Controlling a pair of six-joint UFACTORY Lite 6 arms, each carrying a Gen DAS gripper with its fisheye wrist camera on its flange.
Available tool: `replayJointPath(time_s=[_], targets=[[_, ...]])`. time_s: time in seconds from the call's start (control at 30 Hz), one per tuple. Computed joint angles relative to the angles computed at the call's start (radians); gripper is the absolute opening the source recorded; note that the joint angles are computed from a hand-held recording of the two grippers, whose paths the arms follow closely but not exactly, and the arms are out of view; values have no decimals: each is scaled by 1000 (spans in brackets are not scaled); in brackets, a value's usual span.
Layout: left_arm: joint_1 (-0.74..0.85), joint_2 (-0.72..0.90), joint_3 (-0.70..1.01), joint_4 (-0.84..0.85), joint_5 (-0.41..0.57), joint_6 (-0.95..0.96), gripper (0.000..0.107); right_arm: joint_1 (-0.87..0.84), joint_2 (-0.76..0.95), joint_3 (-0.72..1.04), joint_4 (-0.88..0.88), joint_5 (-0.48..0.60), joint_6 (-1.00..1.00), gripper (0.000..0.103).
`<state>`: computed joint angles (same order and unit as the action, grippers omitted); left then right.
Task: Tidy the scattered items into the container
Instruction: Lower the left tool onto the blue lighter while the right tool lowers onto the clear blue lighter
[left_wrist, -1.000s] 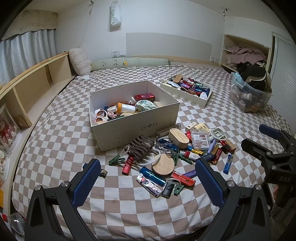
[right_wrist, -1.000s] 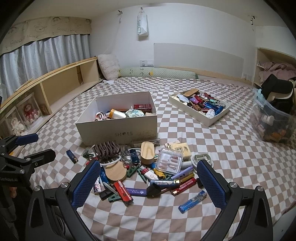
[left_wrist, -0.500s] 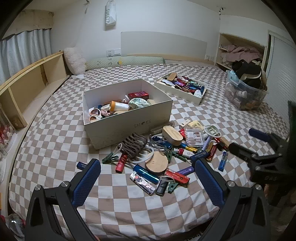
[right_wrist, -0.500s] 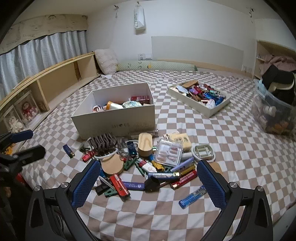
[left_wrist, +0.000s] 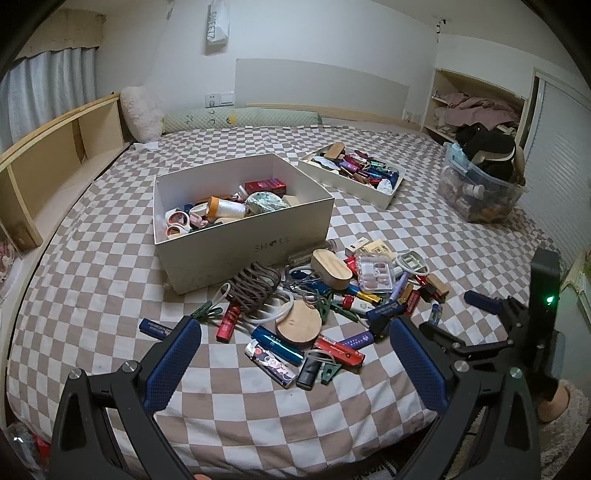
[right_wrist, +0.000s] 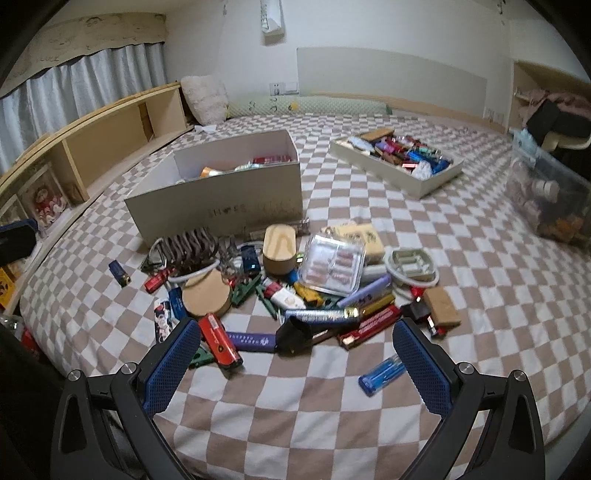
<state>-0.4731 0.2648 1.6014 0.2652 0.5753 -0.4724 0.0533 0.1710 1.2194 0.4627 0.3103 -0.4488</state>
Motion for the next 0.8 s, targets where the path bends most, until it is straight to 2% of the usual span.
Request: replayJointPath(time_s=[0.2,0.37,0.53,0.67,0.8], targets=[[38,34,52,-148,35,134,103,-32,37,-47,117,-25,-120,103],[103,104,184,-384,175,387,103,-35,73,-83,33,-67,-72,103],[132,192,339,-359,287,453,103,-51,117,-91,106,-70,-142,103],[174,303,534,-372,377,554,103,-48,153,-73,135,-66,-166,103],[192,397,684,-251,396,603,103,-39,182,-57,150,-72,-173,103]])
